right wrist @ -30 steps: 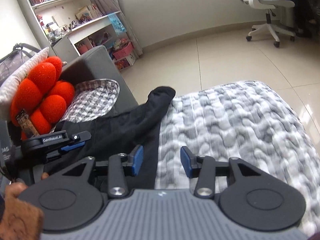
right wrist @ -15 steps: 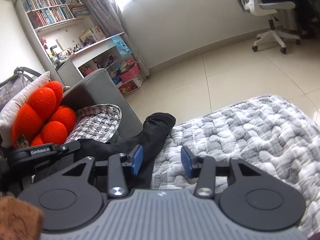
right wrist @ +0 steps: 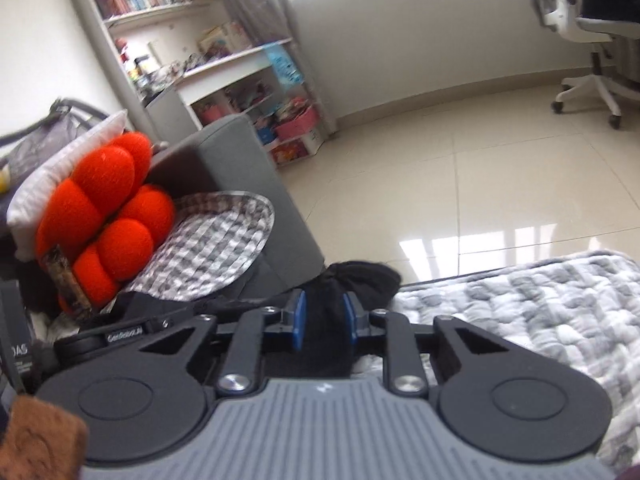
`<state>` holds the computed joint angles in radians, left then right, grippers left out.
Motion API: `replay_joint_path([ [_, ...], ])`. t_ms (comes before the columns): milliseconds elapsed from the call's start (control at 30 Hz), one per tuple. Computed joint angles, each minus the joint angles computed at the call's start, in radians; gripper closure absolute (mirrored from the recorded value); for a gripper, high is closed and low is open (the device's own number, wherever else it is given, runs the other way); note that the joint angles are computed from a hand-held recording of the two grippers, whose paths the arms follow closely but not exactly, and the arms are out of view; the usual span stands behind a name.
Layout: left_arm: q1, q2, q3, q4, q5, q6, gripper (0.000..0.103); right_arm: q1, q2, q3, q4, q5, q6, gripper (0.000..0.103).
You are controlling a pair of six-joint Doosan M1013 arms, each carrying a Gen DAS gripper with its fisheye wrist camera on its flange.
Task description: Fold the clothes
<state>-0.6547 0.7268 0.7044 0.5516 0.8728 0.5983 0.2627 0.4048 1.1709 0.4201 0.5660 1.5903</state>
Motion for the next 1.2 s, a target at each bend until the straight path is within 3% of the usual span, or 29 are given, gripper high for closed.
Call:
replay_joint_path([
  [167,-0.01,0.006,-0.011,0.043,0.027,0.01,0.103,0.011,0.056,-0.081,-0.157,0.088,0.063,0.081],
  [200,-0.009,0.006,-0.01,0.041,0.025,0.009,0.103,0.006,0.067,-0.093,-0.147,0.093,0.059,0.088],
  [267,-0.005,0.003,-0.005,0.021,0.013,0.008,0.103,-0.007,0.087,-0.114,-0.104,0.095,0.051,0.089],
  [333,0.004,-0.005,0.011,-0.022,-0.023,0.013,0.091,-0.018,0.092,-0.117,-0.061,0.07,0.067,0.089],
  [367,0.009,-0.01,0.02,-0.051,-0.044,0.021,0.085,-0.021,0.087,-0.111,-0.06,0.052,0.085,0.082],
  [433,0.016,-0.017,0.032,-0.088,-0.08,0.029,0.064,-0.028,0.062,-0.07,-0.032,-0.007,0.088,0.066],
  [500,0.016,-0.007,0.013,-0.092,-0.066,0.042,0.061,-0.037,0.039,-0.028,0.022,-0.044,0.056,0.06],
  [600,0.009,0.002,0.004,-0.059,-0.057,0.045,0.064,-0.038,0.025,-0.003,-0.019,-0.043,0.094,0.06],
  [667,0.005,0.005,0.0,-0.051,-0.052,0.061,0.093,-0.033,0.024,0.0,-0.075,-0.04,0.147,0.06],
  [700,0.004,0.004,0.001,-0.047,-0.055,0.063,0.101,-0.031,0.026,-0.001,-0.07,-0.047,0.149,0.06],
  [800,-0.001,-0.008,0.028,0.004,-0.087,0.027,0.102,-0.029,0.032,-0.007,-0.035,-0.056,0.106,0.062],
  [933,-0.011,-0.02,0.054,0.098,-0.109,-0.055,0.102,-0.024,0.043,-0.02,-0.026,-0.066,0.063,0.091],
  [1100,-0.019,-0.015,0.045,0.149,-0.07,-0.099,0.102,-0.018,0.053,-0.031,-0.046,-0.093,0.063,0.093],
  [1200,-0.019,0.002,0.012,0.125,-0.017,-0.073,0.102,-0.014,0.074,-0.062,-0.106,-0.042,0.102,0.092],
])
